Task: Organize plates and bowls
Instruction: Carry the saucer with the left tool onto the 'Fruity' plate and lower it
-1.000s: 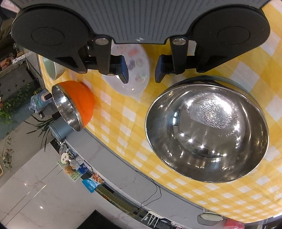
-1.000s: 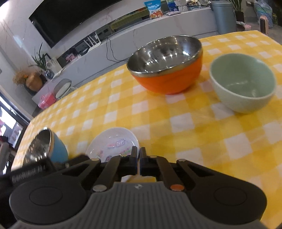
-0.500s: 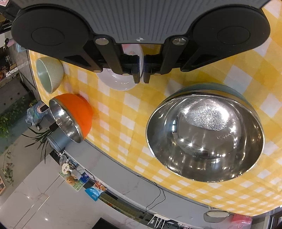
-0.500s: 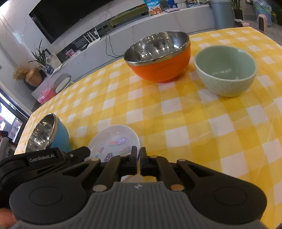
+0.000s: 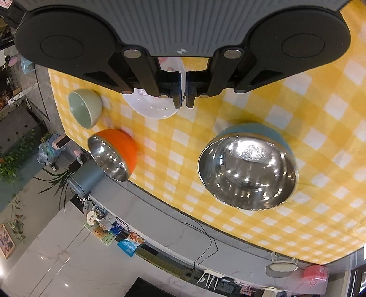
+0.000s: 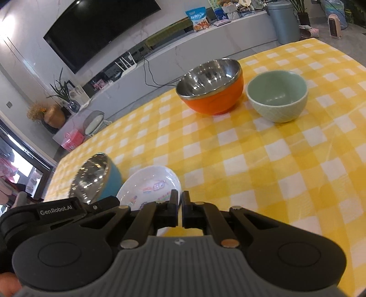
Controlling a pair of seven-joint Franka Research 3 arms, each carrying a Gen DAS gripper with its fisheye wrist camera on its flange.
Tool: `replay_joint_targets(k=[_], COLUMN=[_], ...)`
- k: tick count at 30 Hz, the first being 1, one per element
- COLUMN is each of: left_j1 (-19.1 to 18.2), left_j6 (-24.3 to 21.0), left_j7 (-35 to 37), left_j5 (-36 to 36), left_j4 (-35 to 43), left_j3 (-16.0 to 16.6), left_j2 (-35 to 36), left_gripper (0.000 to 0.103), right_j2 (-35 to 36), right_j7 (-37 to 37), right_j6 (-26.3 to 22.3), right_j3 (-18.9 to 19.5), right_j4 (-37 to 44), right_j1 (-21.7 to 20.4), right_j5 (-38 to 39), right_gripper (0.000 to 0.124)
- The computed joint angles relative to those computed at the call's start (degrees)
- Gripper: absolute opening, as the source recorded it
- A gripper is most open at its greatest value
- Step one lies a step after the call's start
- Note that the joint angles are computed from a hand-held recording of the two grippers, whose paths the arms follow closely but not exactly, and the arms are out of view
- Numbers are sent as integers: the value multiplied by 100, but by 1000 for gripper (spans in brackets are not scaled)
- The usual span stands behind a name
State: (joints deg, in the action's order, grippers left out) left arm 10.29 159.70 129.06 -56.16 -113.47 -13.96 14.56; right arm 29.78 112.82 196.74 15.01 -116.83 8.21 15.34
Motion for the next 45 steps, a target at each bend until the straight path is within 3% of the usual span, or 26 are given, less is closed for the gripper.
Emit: replay_joint_targets(k=[6, 11, 23, 30, 45], left_j1=[2, -133, -248, -226, -177], left_j6=[-211, -339, -613, -701, -324], left_j7=[400, 562, 403, 238, 181], left_j5=[-351, -448, -143, 115, 278], left_j4=[-491, -818, -1278, -1390, -1438], left_j3=[199, 510, 961, 967, 801], left_j2=[-566, -898, -1186, -1128, -909], left_gripper=[2, 2, 2, 2, 2], right_j2=[-403, -665, -796, -735, -341], right_j7=[399, 754, 970, 420, 214], right_j6=[402, 567, 357, -47, -112], right_j3=[379, 291, 88, -539, -118], right_j4=[-634, -978, -1221, -1088, -847], right_j1=[-261, -75, 315, 1109, 732], right_j5=[-292, -542, -766, -41, 244], right_gripper=[0, 0, 0, 0, 0])
